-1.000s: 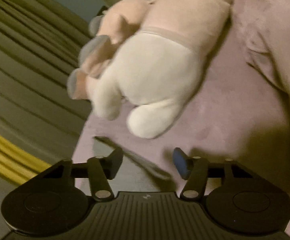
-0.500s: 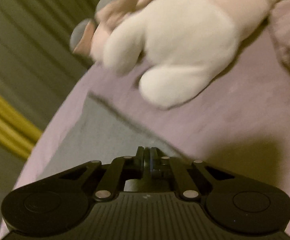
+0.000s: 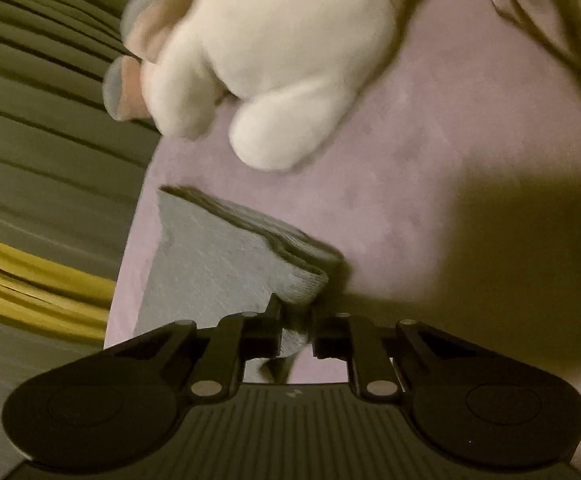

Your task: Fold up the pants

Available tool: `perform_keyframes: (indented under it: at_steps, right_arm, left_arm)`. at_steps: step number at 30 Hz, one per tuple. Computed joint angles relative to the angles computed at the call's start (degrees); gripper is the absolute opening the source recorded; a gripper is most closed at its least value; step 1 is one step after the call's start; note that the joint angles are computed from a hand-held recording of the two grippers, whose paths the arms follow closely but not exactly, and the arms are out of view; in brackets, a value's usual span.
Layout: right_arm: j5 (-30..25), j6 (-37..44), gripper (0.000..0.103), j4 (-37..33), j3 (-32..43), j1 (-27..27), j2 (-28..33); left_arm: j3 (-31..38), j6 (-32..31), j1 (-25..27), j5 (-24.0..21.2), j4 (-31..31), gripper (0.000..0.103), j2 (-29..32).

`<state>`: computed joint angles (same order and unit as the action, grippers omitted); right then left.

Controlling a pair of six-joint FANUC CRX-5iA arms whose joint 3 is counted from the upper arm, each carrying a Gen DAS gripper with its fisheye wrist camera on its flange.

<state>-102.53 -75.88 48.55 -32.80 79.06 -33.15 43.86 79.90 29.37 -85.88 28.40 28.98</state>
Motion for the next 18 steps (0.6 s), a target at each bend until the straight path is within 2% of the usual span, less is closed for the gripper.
perform_keyframes:
  at_steps: [3, 6, 7, 9, 10, 12, 14, 16, 18]
  right_arm:
    - [-2.04, 7.92, 0.006, 6.6, 1.32, -1.48, 2.81]
    - [-0.11, 8.84, 0.006, 16.35, -2.78, -1.66, 1.12]
    - [-0.05, 10.4, 0.006, 15.29, -2.31, -2.37, 1.2]
    - [-1.45, 15.21, 0.009, 7.09, 0.66, -3.3, 2.18]
    - [-2.23, 18.3, 0.018, 0.26, 3.16, -4.05, 3.05]
    - [-4.27, 16.8, 0.023, -6.54, 3.78, -1.2, 3.08]
    - [-8.49, 11.28, 0.028, -5.16, 1.38, 6.5, 2.88]
    - [-12.02, 6.91, 0.057, -4.64, 0.91, 11.62, 3.07]
    - [-13.53, 6.69, 0.06, -4.18, 0.97, 12.88, 2.78]
  left_arm:
    - [0.42, 0.13, -0.1, -0.25, -0.14, 0.1, 0.33]
    - [1.06, 0.45, -0.44, -0.61, -0.92, 0.1, 0.56]
    - [1.1, 0.26, -0.47, -0.63, -1.06, 0.1, 0.5]
    - [1.14, 0.22, -0.5, -0.72, -1.33, 0.1, 0.35]
    - [1.28, 0.5, -0.5, -0.84, -1.44, 0.1, 0.35]
    - [1.41, 0.94, -0.44, -1.01, -1.5, 0.1, 0.32]
    - [1.38, 1.21, -0.35, -1.04, -1.44, 0.1, 0.28]
    - [1.68, 1.43, -0.45, -1.2, -1.63, 0.1, 0.42]
    - [2.23, 1.54, -0.59, -1.59, -2.15, 0.1, 0.55]
